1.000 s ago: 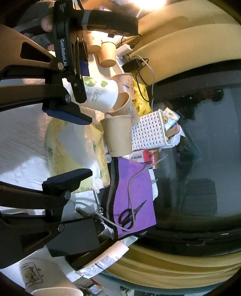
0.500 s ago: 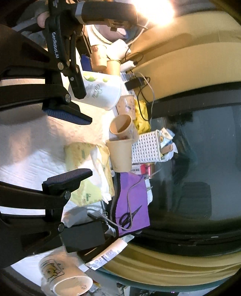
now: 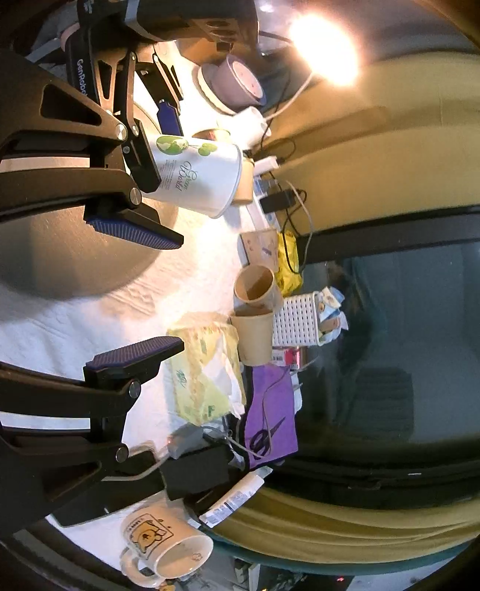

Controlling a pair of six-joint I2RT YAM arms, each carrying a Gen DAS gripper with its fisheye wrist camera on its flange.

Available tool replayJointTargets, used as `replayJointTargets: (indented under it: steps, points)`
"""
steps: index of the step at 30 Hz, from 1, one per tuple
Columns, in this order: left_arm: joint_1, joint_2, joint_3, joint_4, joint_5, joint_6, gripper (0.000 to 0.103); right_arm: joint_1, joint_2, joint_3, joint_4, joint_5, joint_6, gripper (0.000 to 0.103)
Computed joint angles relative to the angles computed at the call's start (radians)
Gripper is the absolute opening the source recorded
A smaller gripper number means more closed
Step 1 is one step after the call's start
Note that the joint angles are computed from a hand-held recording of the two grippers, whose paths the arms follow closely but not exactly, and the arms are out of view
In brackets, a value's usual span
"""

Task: Flip cup upright
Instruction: 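Lift the white cup with the left gripper toward the right gripper, then grasp the white cup rim-up with the right gripper while the left gripper holds it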

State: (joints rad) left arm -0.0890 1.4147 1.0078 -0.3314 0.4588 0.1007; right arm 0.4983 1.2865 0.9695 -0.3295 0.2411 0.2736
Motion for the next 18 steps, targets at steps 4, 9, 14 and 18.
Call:
replayJointTargets:
  steps: [4,9,14,18]
  points:
    - [0.024,-0.106,-0.097,0.010,0.002,0.029,0.065,0.059,-0.045,-0.029,-0.017,0.026,0.040,0.052]
    - [0.045,-0.233,-0.221,0.028,0.005,0.059,0.065,0.135,-0.091,-0.058,-0.042,0.065,0.084,0.052]
    - [0.068,-0.395,-0.361,0.039,0.012,0.094,0.065,0.221,-0.136,-0.097,-0.059,0.086,0.141,0.052]
    - [0.104,-0.524,-0.457,0.033,0.042,0.122,0.065,0.299,-0.181,-0.135,-0.065,0.091,0.195,0.052]
